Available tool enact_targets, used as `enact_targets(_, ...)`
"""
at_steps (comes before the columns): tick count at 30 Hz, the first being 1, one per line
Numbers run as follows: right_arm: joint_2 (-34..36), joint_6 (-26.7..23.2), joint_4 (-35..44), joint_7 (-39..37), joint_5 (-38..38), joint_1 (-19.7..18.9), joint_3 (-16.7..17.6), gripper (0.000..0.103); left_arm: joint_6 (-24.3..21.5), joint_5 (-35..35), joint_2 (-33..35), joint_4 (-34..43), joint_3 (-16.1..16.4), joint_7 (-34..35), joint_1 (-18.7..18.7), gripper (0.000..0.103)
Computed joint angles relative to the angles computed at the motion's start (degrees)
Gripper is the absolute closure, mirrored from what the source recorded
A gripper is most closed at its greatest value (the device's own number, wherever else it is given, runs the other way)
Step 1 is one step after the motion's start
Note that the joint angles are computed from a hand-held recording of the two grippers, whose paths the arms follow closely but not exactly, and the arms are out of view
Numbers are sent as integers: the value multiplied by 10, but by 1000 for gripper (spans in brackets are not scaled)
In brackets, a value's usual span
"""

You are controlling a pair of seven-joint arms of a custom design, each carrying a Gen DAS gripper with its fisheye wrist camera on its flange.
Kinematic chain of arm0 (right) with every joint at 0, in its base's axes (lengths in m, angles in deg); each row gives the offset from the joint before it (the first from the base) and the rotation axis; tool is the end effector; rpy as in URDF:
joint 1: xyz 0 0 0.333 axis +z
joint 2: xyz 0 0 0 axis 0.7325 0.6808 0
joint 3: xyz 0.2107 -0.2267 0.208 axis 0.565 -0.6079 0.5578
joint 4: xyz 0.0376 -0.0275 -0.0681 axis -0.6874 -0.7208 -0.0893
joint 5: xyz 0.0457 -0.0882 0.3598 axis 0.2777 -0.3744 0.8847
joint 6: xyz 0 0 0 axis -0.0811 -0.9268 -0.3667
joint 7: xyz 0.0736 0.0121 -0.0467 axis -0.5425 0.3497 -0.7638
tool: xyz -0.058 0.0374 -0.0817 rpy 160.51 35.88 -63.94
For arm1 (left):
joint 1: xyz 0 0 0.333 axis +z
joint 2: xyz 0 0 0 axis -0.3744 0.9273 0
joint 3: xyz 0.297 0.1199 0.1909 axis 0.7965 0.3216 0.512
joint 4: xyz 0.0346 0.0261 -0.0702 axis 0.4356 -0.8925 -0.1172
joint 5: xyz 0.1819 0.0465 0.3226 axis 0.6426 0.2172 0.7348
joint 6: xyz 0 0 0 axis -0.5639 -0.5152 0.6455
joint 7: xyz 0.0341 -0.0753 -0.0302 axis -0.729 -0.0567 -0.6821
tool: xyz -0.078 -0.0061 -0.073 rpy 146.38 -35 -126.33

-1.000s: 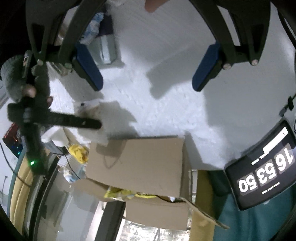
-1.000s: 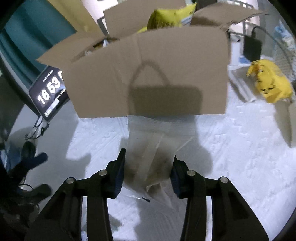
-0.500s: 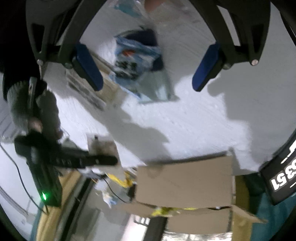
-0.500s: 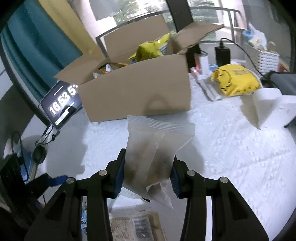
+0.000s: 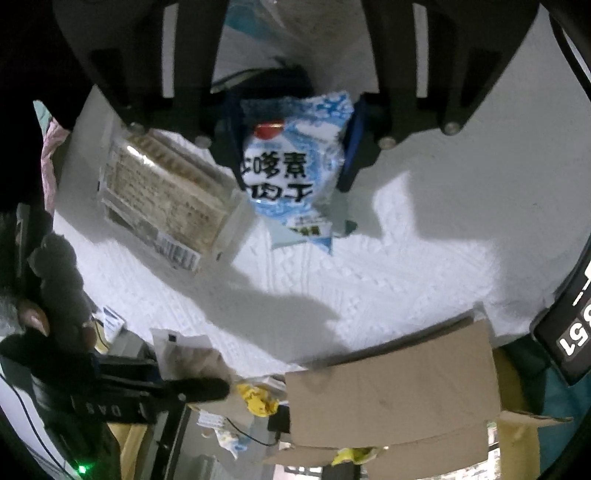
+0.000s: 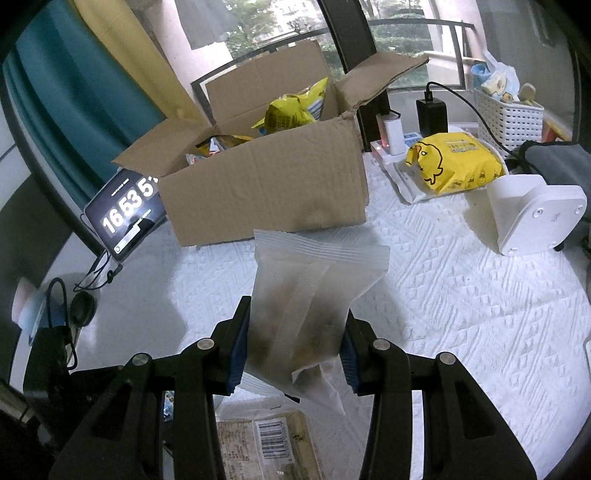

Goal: Organize snacks
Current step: 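Grasp the clear bag of brown snacks with the right tool and lift it, then carry the clear bag into the box while the left tool carries the blue-white bag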

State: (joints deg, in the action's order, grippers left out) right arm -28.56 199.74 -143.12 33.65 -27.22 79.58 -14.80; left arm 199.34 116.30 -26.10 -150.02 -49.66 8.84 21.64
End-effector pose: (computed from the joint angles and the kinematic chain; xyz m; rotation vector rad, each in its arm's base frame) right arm 0.6152 0.2630 0.3688 -1.8908 1.6031 -0.4737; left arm 0.5611 -0.0128 0.2901 -1.5552 2.2855 -0.8756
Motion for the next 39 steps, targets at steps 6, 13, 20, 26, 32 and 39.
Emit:
enact_targets(6, 2, -5, 9, -9, -2, -12, 12, 58, -3, -5, 8, 8, -28, -3, 30, 58)
enact_targets(13, 4, -11, 33, -21, -9, -23, 24, 58, 7, -1, 4, 24, -54, -16, 63, 58)
enact_targets(20, 13, -24, 67, -34, -15, -37, 37, 58, 12, 14, 5, 60, -62, -40, 71, 58)
enact_targets(26, 27, -37, 106, -39, -21, -45, 40, 58, -1, 11, 27, 111, -78, -37, 77, 58)
enact_targets(32, 51, -59, 158, -35, -30, -48, 34, 58, -17, -11, 51, 171, -89, -7, 67, 58)
enact_targets(39, 83, -86, 229, -27, -47, -52, 29, 58, -30, -58, 84, 254, -79, 39, 28, 58)
